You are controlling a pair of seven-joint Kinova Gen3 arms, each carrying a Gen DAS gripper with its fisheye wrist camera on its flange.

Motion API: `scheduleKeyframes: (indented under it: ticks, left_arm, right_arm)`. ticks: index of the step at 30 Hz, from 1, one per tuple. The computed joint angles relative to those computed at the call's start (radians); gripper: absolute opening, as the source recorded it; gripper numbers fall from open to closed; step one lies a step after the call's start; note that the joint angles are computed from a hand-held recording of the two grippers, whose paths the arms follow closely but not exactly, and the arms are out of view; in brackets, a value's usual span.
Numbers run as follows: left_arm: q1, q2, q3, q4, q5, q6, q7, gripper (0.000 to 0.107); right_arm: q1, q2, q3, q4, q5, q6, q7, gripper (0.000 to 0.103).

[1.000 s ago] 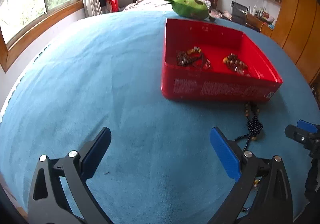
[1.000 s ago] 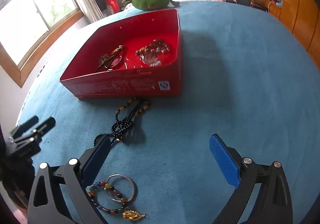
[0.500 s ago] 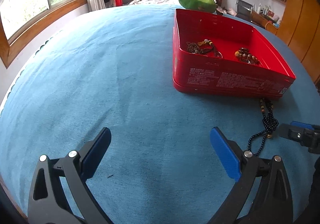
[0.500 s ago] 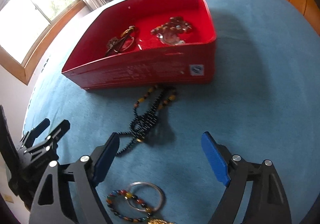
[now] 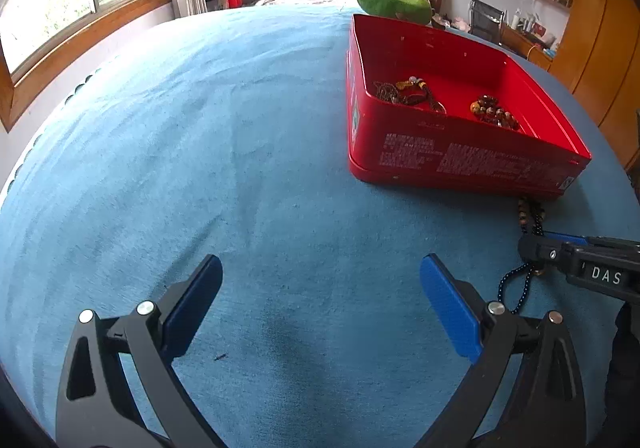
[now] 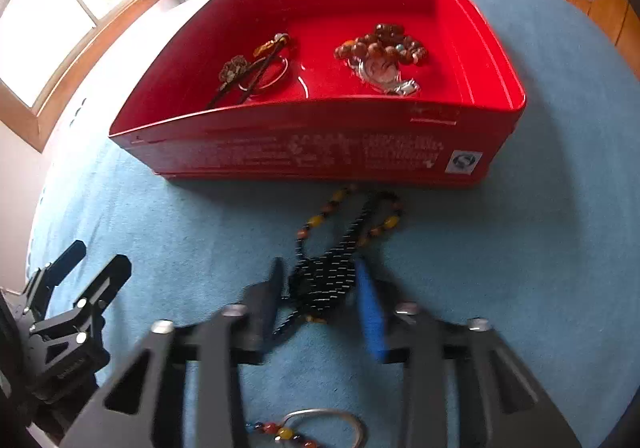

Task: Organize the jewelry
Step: 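Grasp the black bead necklace with the right tool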

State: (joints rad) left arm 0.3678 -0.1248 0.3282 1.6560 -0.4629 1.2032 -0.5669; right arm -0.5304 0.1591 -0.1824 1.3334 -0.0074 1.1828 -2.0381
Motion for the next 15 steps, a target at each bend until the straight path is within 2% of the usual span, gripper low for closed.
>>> scheduleKeyframes:
  ticks: [4, 8, 15]
  left_arm:
    - [0.001, -0.004, -0.011, -0.001, 0.035, -0.011, -0.037, 0.098]
    - [0.009, -0.007, -0.009, -0.018, 0.071, -0.019, -0.078, 0.098]
    - [0.037, 0.031, -0.039, -0.094, 0.295, -0.065, -0.289, 0.097]
  right_arm:
    - [0.036, -0.036, 0.003, 0.047, -0.048, -0.031, 0.057, 0.024]
    - [0.054, -0.083, 0.011, 0.075, -0.019, -0.028, 0.050, 0.023]
    - [0.114, -0.145, 0.024, 0.119, -0.021, -0.019, 0.068, 0.023]
